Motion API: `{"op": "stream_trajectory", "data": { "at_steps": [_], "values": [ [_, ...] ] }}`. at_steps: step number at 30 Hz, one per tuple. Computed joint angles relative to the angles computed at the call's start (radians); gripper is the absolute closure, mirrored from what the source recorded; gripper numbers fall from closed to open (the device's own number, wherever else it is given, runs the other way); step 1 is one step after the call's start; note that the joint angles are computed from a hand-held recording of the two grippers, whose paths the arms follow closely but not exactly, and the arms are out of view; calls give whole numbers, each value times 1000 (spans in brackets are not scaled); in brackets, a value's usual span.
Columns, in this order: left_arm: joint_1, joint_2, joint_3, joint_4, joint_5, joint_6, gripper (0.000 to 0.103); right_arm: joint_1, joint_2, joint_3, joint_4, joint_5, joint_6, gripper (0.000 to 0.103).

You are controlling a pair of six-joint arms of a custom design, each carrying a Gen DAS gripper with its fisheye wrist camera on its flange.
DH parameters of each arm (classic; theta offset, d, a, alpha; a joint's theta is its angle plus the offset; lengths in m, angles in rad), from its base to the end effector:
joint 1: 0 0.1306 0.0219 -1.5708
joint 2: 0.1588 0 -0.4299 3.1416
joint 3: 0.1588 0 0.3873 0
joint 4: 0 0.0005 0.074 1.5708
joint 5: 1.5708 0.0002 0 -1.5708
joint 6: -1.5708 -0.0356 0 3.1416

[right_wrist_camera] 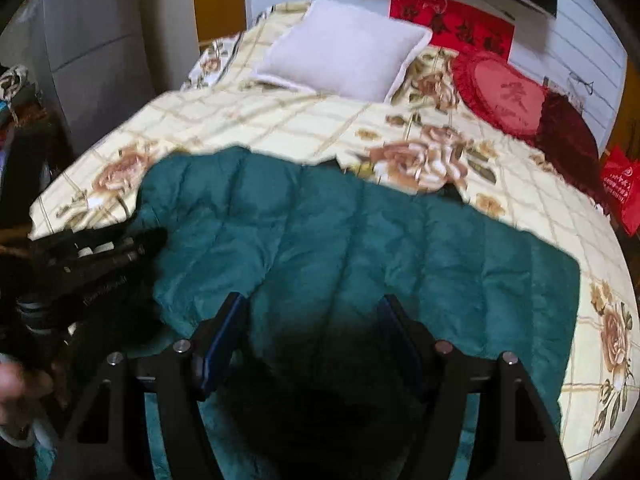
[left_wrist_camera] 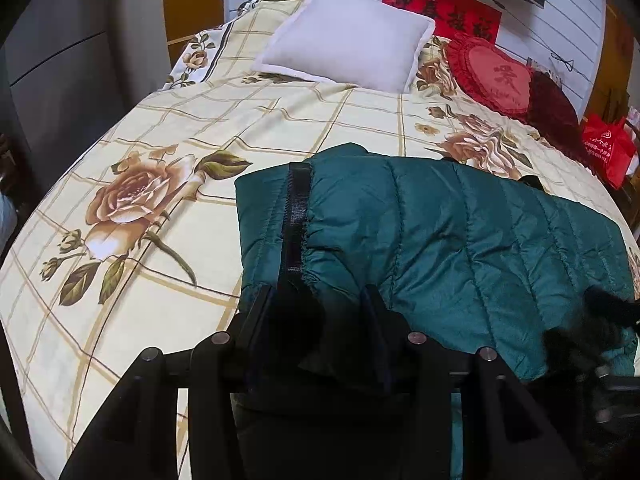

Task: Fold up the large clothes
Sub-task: 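Press the folded jacket flat with both grippers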

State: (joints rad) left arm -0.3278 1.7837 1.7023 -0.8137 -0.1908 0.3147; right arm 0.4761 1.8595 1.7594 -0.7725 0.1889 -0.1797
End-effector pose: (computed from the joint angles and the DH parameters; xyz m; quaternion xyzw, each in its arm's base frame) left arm 0.6004 -0.1976 0.4145 -0.0254 0.9394 -0.0189 0.3414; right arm 0.5927 0.2976 0.3959 -0.1062 0.9300 0.0258 0.3509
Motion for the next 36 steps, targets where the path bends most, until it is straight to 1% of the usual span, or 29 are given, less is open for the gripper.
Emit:
{"op": "stream_trajectory", "data": {
  "at_steps": [2, 4, 6, 9, 11, 14, 15, 19, 22, 24, 26, 29, 31, 34, 36],
  "values": [
    [-1, 1, -1, 2, 1, -2, 46, 1, 18, 0, -7, 12, -4, 30],
    [-3, 4, 0, 3, -5, -7, 46, 7, 26, -13, 15, 38, 1, 29],
    [-5, 5, -1, 3, -12, -12, 46, 12, 26, -17, 17, 51, 8, 29],
    [-6, 5, -4, 8, -14, -13, 46, 1, 11, -12, -9, 4, 11, 29],
    [-6, 4, -5, 9, -14, -12, 46, -10, -20, -33, 1, -17, 8, 30],
    [-6, 4, -6, 11, -14, -11, 46, -31, -83, -92, 51, 16, 7, 29],
    [-6, 4, -6, 11, -14, -11, 46, -43, -97, -104, 53, 26, 7, 29],
    [-6, 3, -8, 14, -17, -15, 46, -98, -103, -107, 10, 73, -23, 29],
    [-7, 4, -10, 16, -19, -16, 45, -132, -92, -110, 0, 92, -32, 29],
    [-7, 3, -11, 19, -17, -19, 44, -150, -77, -106, -4, 85, -42, 29],
    [-8, 3, -14, 26, -21, -24, 43, -161, -64, -111, 11, 63, -57, 29],
    [-11, 4, -18, 36, -31, -33, 41, -158, -43, -107, 17, 70, -55, 28],
    [-12, 4, -19, 39, -35, -35, 41, -159, -38, -97, 4, 66, -56, 28],
    [-11, 5, -18, 38, -30, -34, 41, -162, -54, -96, -19, 48, -66, 28],
    [-11, 4, -20, 39, -29, -32, 41, -161, -89, -128, -1, 52, -71, 28]
  ]
}}
